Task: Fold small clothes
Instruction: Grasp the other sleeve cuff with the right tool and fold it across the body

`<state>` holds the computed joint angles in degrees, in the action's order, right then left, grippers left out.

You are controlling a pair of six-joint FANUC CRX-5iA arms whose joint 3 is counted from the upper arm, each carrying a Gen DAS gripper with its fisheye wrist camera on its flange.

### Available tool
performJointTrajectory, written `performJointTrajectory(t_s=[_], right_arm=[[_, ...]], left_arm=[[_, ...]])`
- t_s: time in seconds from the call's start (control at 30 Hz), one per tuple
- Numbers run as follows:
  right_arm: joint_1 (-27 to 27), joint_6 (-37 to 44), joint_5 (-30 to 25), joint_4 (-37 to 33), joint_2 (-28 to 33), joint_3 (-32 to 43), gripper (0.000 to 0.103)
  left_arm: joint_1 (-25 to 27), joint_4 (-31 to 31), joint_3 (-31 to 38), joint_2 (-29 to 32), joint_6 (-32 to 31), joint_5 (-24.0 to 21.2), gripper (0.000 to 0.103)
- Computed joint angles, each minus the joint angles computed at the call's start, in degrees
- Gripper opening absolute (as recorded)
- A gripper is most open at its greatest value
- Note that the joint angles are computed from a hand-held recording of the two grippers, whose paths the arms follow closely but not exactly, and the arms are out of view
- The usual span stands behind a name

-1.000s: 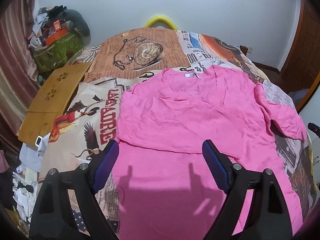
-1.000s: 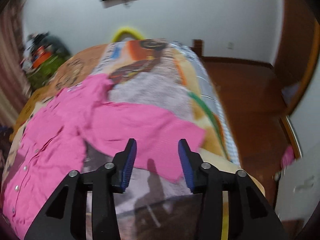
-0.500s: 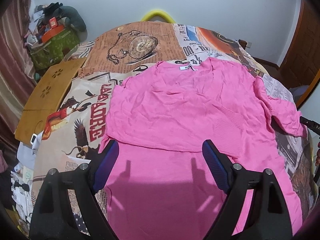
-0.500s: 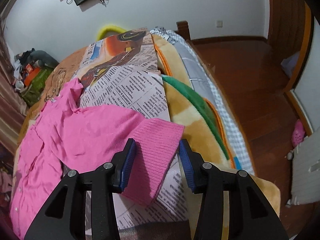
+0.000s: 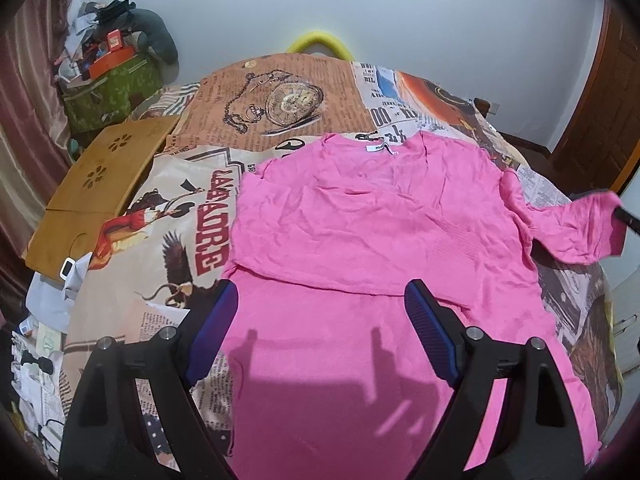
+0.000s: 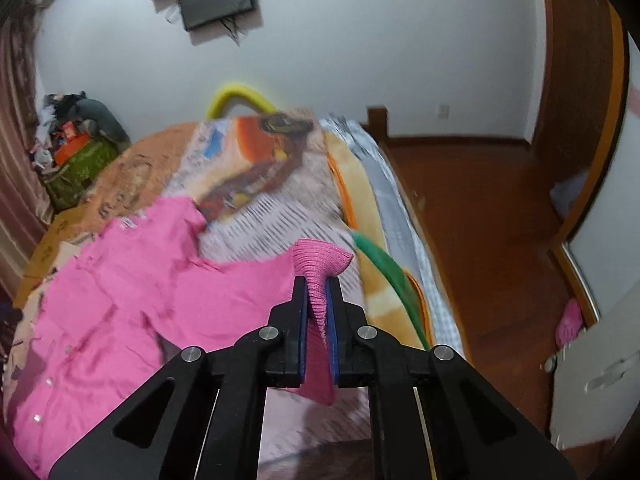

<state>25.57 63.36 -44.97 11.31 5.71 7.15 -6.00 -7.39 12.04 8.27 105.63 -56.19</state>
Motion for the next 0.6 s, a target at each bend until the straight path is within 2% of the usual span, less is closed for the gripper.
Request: performJointTrajectory(t_s=[0.1,0.43,0.6], right_arm=[[1.8,3.5,-0.3,-2.4,0.9,3.4,0.007],[7.9,18.1,-1.5,-20.1,8.0,18.3,0.007],[11.4,23.8,-6.6,-24.1,13.7,24.9,0.008]], left_arm=[[0.4,0.1,-1.1,-1.1,-0.4,0.8,0.085],[2.7,1.8,-4.0,-3.7,-1.8,2.3,0.085],[3.6,1.1,-4.9,-5.0,-1.8,1.7,0.085]])
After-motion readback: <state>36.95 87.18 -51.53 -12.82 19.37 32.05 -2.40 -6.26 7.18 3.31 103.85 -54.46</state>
